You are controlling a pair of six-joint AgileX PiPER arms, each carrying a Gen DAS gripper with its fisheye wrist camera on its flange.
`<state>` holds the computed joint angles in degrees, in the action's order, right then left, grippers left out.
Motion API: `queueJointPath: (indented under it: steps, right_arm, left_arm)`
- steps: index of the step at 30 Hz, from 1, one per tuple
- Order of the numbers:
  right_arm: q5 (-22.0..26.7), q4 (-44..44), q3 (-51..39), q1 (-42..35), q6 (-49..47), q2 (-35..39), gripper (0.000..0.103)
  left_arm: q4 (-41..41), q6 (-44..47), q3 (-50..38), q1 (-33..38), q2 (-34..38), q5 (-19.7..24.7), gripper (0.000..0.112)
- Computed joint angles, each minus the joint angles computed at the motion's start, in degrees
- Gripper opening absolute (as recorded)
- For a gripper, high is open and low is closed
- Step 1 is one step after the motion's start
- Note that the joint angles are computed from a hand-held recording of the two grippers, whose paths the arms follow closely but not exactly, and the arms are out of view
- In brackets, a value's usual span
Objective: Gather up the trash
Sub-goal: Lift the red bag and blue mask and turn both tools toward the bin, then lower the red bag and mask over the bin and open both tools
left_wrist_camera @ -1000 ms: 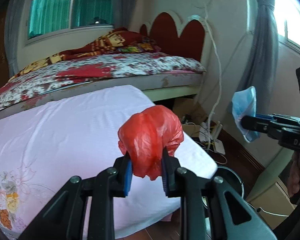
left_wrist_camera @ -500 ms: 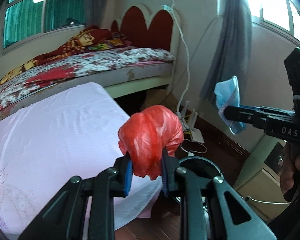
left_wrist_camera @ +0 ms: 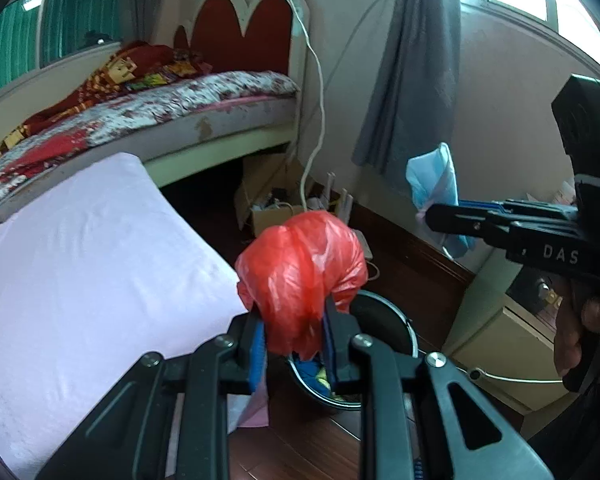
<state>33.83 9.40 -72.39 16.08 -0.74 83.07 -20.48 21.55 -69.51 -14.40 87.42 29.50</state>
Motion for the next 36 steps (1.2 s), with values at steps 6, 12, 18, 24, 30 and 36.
queueJointPath:
  steps: [6, 12, 18, 24, 30, 36]
  right_arm:
    - [-0.7, 4.1, 5.6, -5.0, -5.8, 0.2, 0.023]
    - [-2.8, 7.0, 11.1, -8.7, -10.9, 1.6, 0.023]
    - [-4.3, 10.0, 13.5, -11.2, -15.5, 4.9, 0.023]
    - [-6.2, 10.6, 13.9, -11.0, -19.6, 11.7, 0.024]
    - [-7.3, 8.2, 12.4, -9.3, -19.4, 16.9, 0.024]
    - [-7.8, 8.8, 10.1, -9.5, -20.6, 21.6, 0.024]
  left_arm:
    - [1.0, -0.5, -0.7, -3.5, 3.8, 1.1, 0.024]
    - [-0.2, -1.2, -0.3, -5.6, 7.9, 0.8, 0.024]
    - [-1.5, -0.5, -1.6, -6.5, 12.0, 0.8, 0.024]
    - [0.3, -2.6, -3.4, -7.5, 16.2, 1.0, 0.024]
    - [-0.8, -2.0, -5.7, -6.8, 19.9, 1.9, 0.024]
    - [-1.2, -1.8, -7.6, -6.7, 23.3, 2.6, 0.025]
